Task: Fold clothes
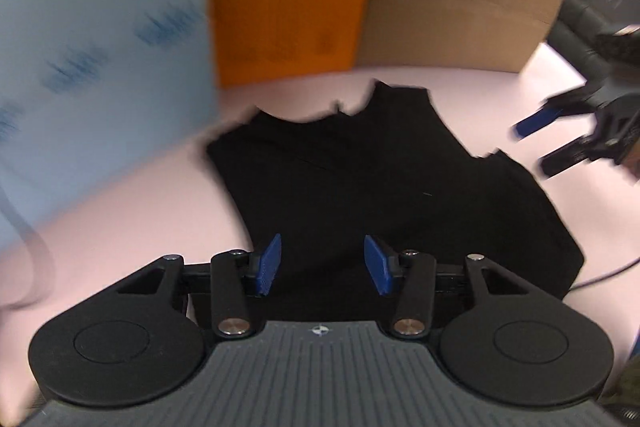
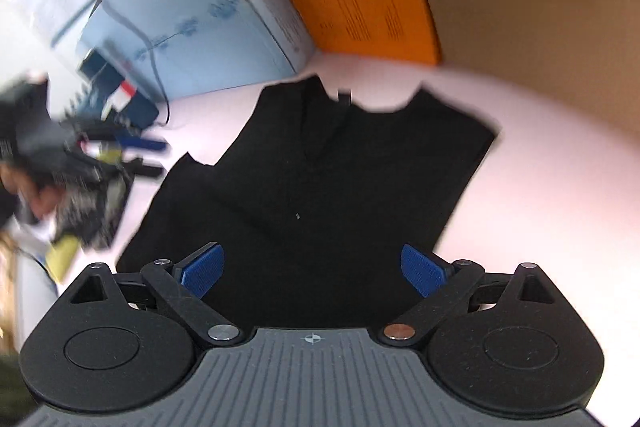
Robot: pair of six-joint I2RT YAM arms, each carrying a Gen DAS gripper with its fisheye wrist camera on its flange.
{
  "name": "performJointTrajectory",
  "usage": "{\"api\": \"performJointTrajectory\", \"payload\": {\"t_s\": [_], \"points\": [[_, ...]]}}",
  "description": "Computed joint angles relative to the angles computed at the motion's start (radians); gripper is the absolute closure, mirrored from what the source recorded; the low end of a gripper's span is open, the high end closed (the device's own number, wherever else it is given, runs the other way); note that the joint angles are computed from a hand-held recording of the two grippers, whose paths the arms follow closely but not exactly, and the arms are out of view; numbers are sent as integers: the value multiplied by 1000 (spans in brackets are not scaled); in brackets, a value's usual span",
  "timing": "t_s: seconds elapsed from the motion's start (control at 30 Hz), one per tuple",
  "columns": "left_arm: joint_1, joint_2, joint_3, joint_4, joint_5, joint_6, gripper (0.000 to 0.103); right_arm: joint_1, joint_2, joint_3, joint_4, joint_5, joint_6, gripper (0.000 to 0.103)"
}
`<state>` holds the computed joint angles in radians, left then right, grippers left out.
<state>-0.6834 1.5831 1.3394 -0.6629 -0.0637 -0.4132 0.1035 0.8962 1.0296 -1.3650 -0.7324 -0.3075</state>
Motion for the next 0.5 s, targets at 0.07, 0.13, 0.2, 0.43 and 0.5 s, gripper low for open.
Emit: {"api": "performJointTrajectory", "payload": {"t_s": [0.07,0.13,0.2,0.43,0.5], "points": [[18,33,-61,131,75,-13,60,39,-38,-95,113,-43,99,6],[26,67,-96,223,112,-13,60,92,-78,-177,235,-81,214,6],[-9,66,-124,275,86,-8,61,154,-117,-235,347,-96,320,6],[-67,20,-205,278,145,70,56,324,-101,-326,583,-190,467,6],[-72,22,-222,279,153,61,54,374,-65,-353,671,-148,521,6]]}}
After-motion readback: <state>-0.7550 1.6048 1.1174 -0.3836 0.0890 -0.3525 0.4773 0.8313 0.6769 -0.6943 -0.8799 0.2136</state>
